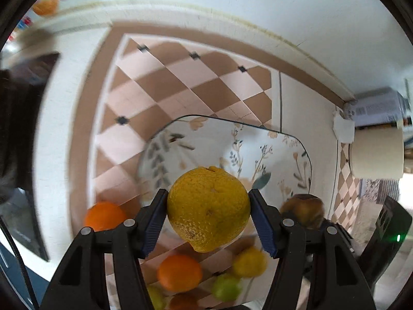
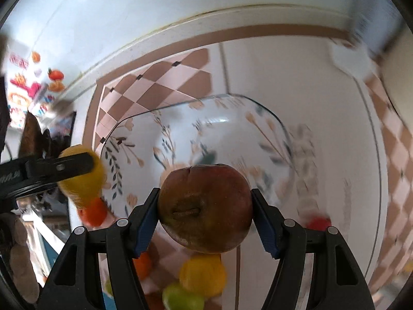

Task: Organize fruits
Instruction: 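Carry the yellow citrus and brown apple over the floral plate with both tools, then open both tools to set the citrus and apple on the plate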

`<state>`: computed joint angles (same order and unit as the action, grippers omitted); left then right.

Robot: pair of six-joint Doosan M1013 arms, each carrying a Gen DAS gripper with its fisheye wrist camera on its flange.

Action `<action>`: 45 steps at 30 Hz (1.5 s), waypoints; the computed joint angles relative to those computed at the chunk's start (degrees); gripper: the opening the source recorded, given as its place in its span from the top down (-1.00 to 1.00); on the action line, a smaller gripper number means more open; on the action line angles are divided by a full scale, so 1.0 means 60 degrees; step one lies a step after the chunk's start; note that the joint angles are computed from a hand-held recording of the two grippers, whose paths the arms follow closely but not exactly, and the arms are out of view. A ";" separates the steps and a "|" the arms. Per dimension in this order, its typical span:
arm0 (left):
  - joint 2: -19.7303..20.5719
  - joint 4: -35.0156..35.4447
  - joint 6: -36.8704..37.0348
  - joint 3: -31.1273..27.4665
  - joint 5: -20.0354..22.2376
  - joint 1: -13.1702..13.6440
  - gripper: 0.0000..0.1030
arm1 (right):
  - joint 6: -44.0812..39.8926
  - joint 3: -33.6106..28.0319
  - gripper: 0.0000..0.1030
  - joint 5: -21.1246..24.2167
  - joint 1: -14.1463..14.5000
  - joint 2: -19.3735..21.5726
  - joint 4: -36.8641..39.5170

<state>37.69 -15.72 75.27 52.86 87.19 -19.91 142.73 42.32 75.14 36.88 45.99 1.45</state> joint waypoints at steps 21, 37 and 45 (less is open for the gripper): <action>0.1480 -0.0161 -0.1398 -0.1746 0.1491 -0.0228 -0.19 | -0.2753 -0.2588 -0.38 0.1940 -0.0663 0.1729 0.1222; 0.1158 0.1014 -0.0698 -0.1767 0.1180 -0.0436 -0.70 | -0.1726 -0.0963 -0.76 0.1387 -0.0739 0.0535 0.1082; -0.0343 0.2697 -0.0066 0.0080 -0.0236 -0.0658 -0.70 | -0.0587 0.0081 -0.76 0.1240 -0.0333 -0.0430 -0.0057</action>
